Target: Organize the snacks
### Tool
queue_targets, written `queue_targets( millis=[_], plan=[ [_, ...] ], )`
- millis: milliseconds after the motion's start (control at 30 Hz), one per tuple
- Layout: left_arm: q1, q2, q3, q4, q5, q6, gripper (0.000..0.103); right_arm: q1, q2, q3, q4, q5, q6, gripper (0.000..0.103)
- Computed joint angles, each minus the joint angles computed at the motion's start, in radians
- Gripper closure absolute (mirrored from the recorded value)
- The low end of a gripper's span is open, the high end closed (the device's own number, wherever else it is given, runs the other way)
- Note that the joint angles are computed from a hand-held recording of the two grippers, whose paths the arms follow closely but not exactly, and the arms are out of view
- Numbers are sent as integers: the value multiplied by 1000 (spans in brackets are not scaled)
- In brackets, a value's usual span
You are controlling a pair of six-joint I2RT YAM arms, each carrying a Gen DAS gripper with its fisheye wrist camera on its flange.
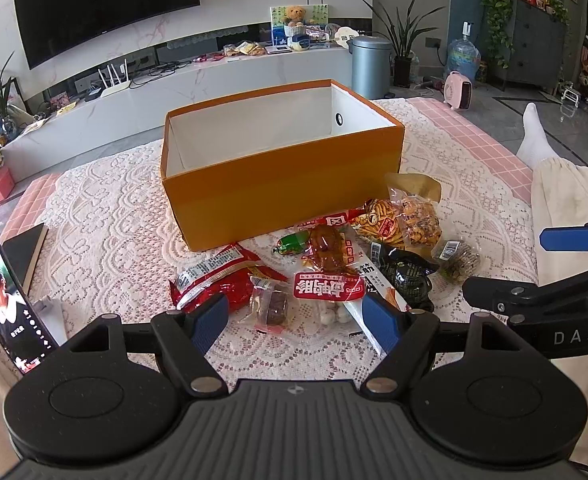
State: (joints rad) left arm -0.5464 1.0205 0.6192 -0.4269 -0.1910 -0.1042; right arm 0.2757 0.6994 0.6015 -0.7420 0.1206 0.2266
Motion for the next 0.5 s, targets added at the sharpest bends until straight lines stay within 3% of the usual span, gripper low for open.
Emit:
queue_targets(
  millis=[500],
  plan=[
    [-12,11,3,2,-7,-9,14,-5,16,-1,6,-7,0,4]
  ],
)
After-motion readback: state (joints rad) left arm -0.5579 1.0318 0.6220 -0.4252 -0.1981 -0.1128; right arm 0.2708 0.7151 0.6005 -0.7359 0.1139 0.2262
